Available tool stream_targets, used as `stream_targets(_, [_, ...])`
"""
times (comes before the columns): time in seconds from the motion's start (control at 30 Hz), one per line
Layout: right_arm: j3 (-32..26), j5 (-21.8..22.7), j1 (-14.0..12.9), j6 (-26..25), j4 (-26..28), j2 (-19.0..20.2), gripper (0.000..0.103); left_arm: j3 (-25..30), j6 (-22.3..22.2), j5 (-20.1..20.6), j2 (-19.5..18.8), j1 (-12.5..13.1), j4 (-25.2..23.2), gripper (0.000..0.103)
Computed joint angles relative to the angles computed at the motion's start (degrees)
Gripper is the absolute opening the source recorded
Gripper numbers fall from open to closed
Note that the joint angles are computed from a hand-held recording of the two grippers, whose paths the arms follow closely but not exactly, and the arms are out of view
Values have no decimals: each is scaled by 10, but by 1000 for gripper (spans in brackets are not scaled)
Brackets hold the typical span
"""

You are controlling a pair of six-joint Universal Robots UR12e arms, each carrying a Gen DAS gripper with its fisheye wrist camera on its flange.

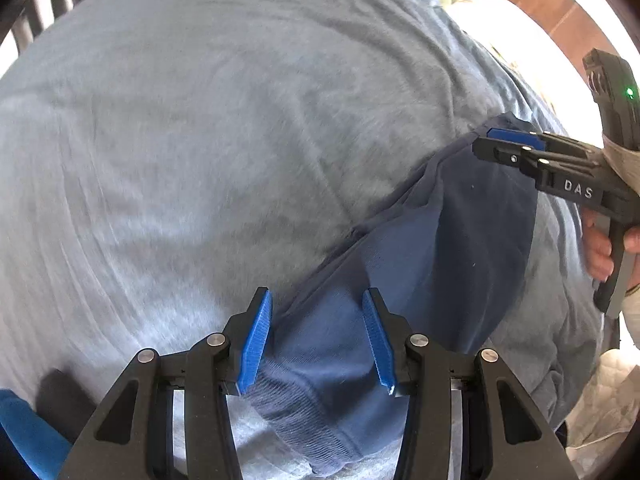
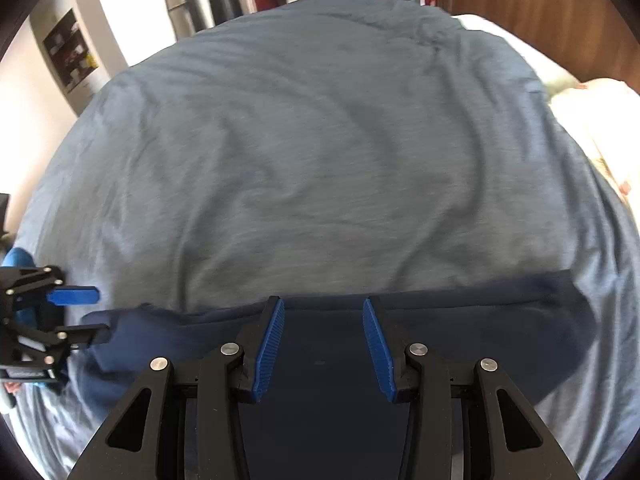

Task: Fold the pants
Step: 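Lower the fold onto the pants and open both grippers, then grasp the folded navy sweatpants edge with both grippers side by side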

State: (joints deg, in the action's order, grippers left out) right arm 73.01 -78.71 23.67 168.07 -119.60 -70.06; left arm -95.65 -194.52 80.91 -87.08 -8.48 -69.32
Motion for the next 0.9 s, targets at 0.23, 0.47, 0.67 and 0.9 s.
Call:
stream_targets(0.23, [-4, 33, 11, 8, 41, 5, 42, -34, -29, 15, 18, 1, 29, 12])
stream_targets(0.47, [-5, 51, 22, -2, 52, 15, 42, -55, -65, 43, 38, 6, 31, 11])
stream_targets(0.67, [-10, 21, 32, 11, 32, 36, 42, -64, -78, 51, 41, 3, 40, 11])
stream_targets(0.9, [-26, -8, 32, 23, 27, 52, 42, -61, -87, 73, 40, -2, 38, 22])
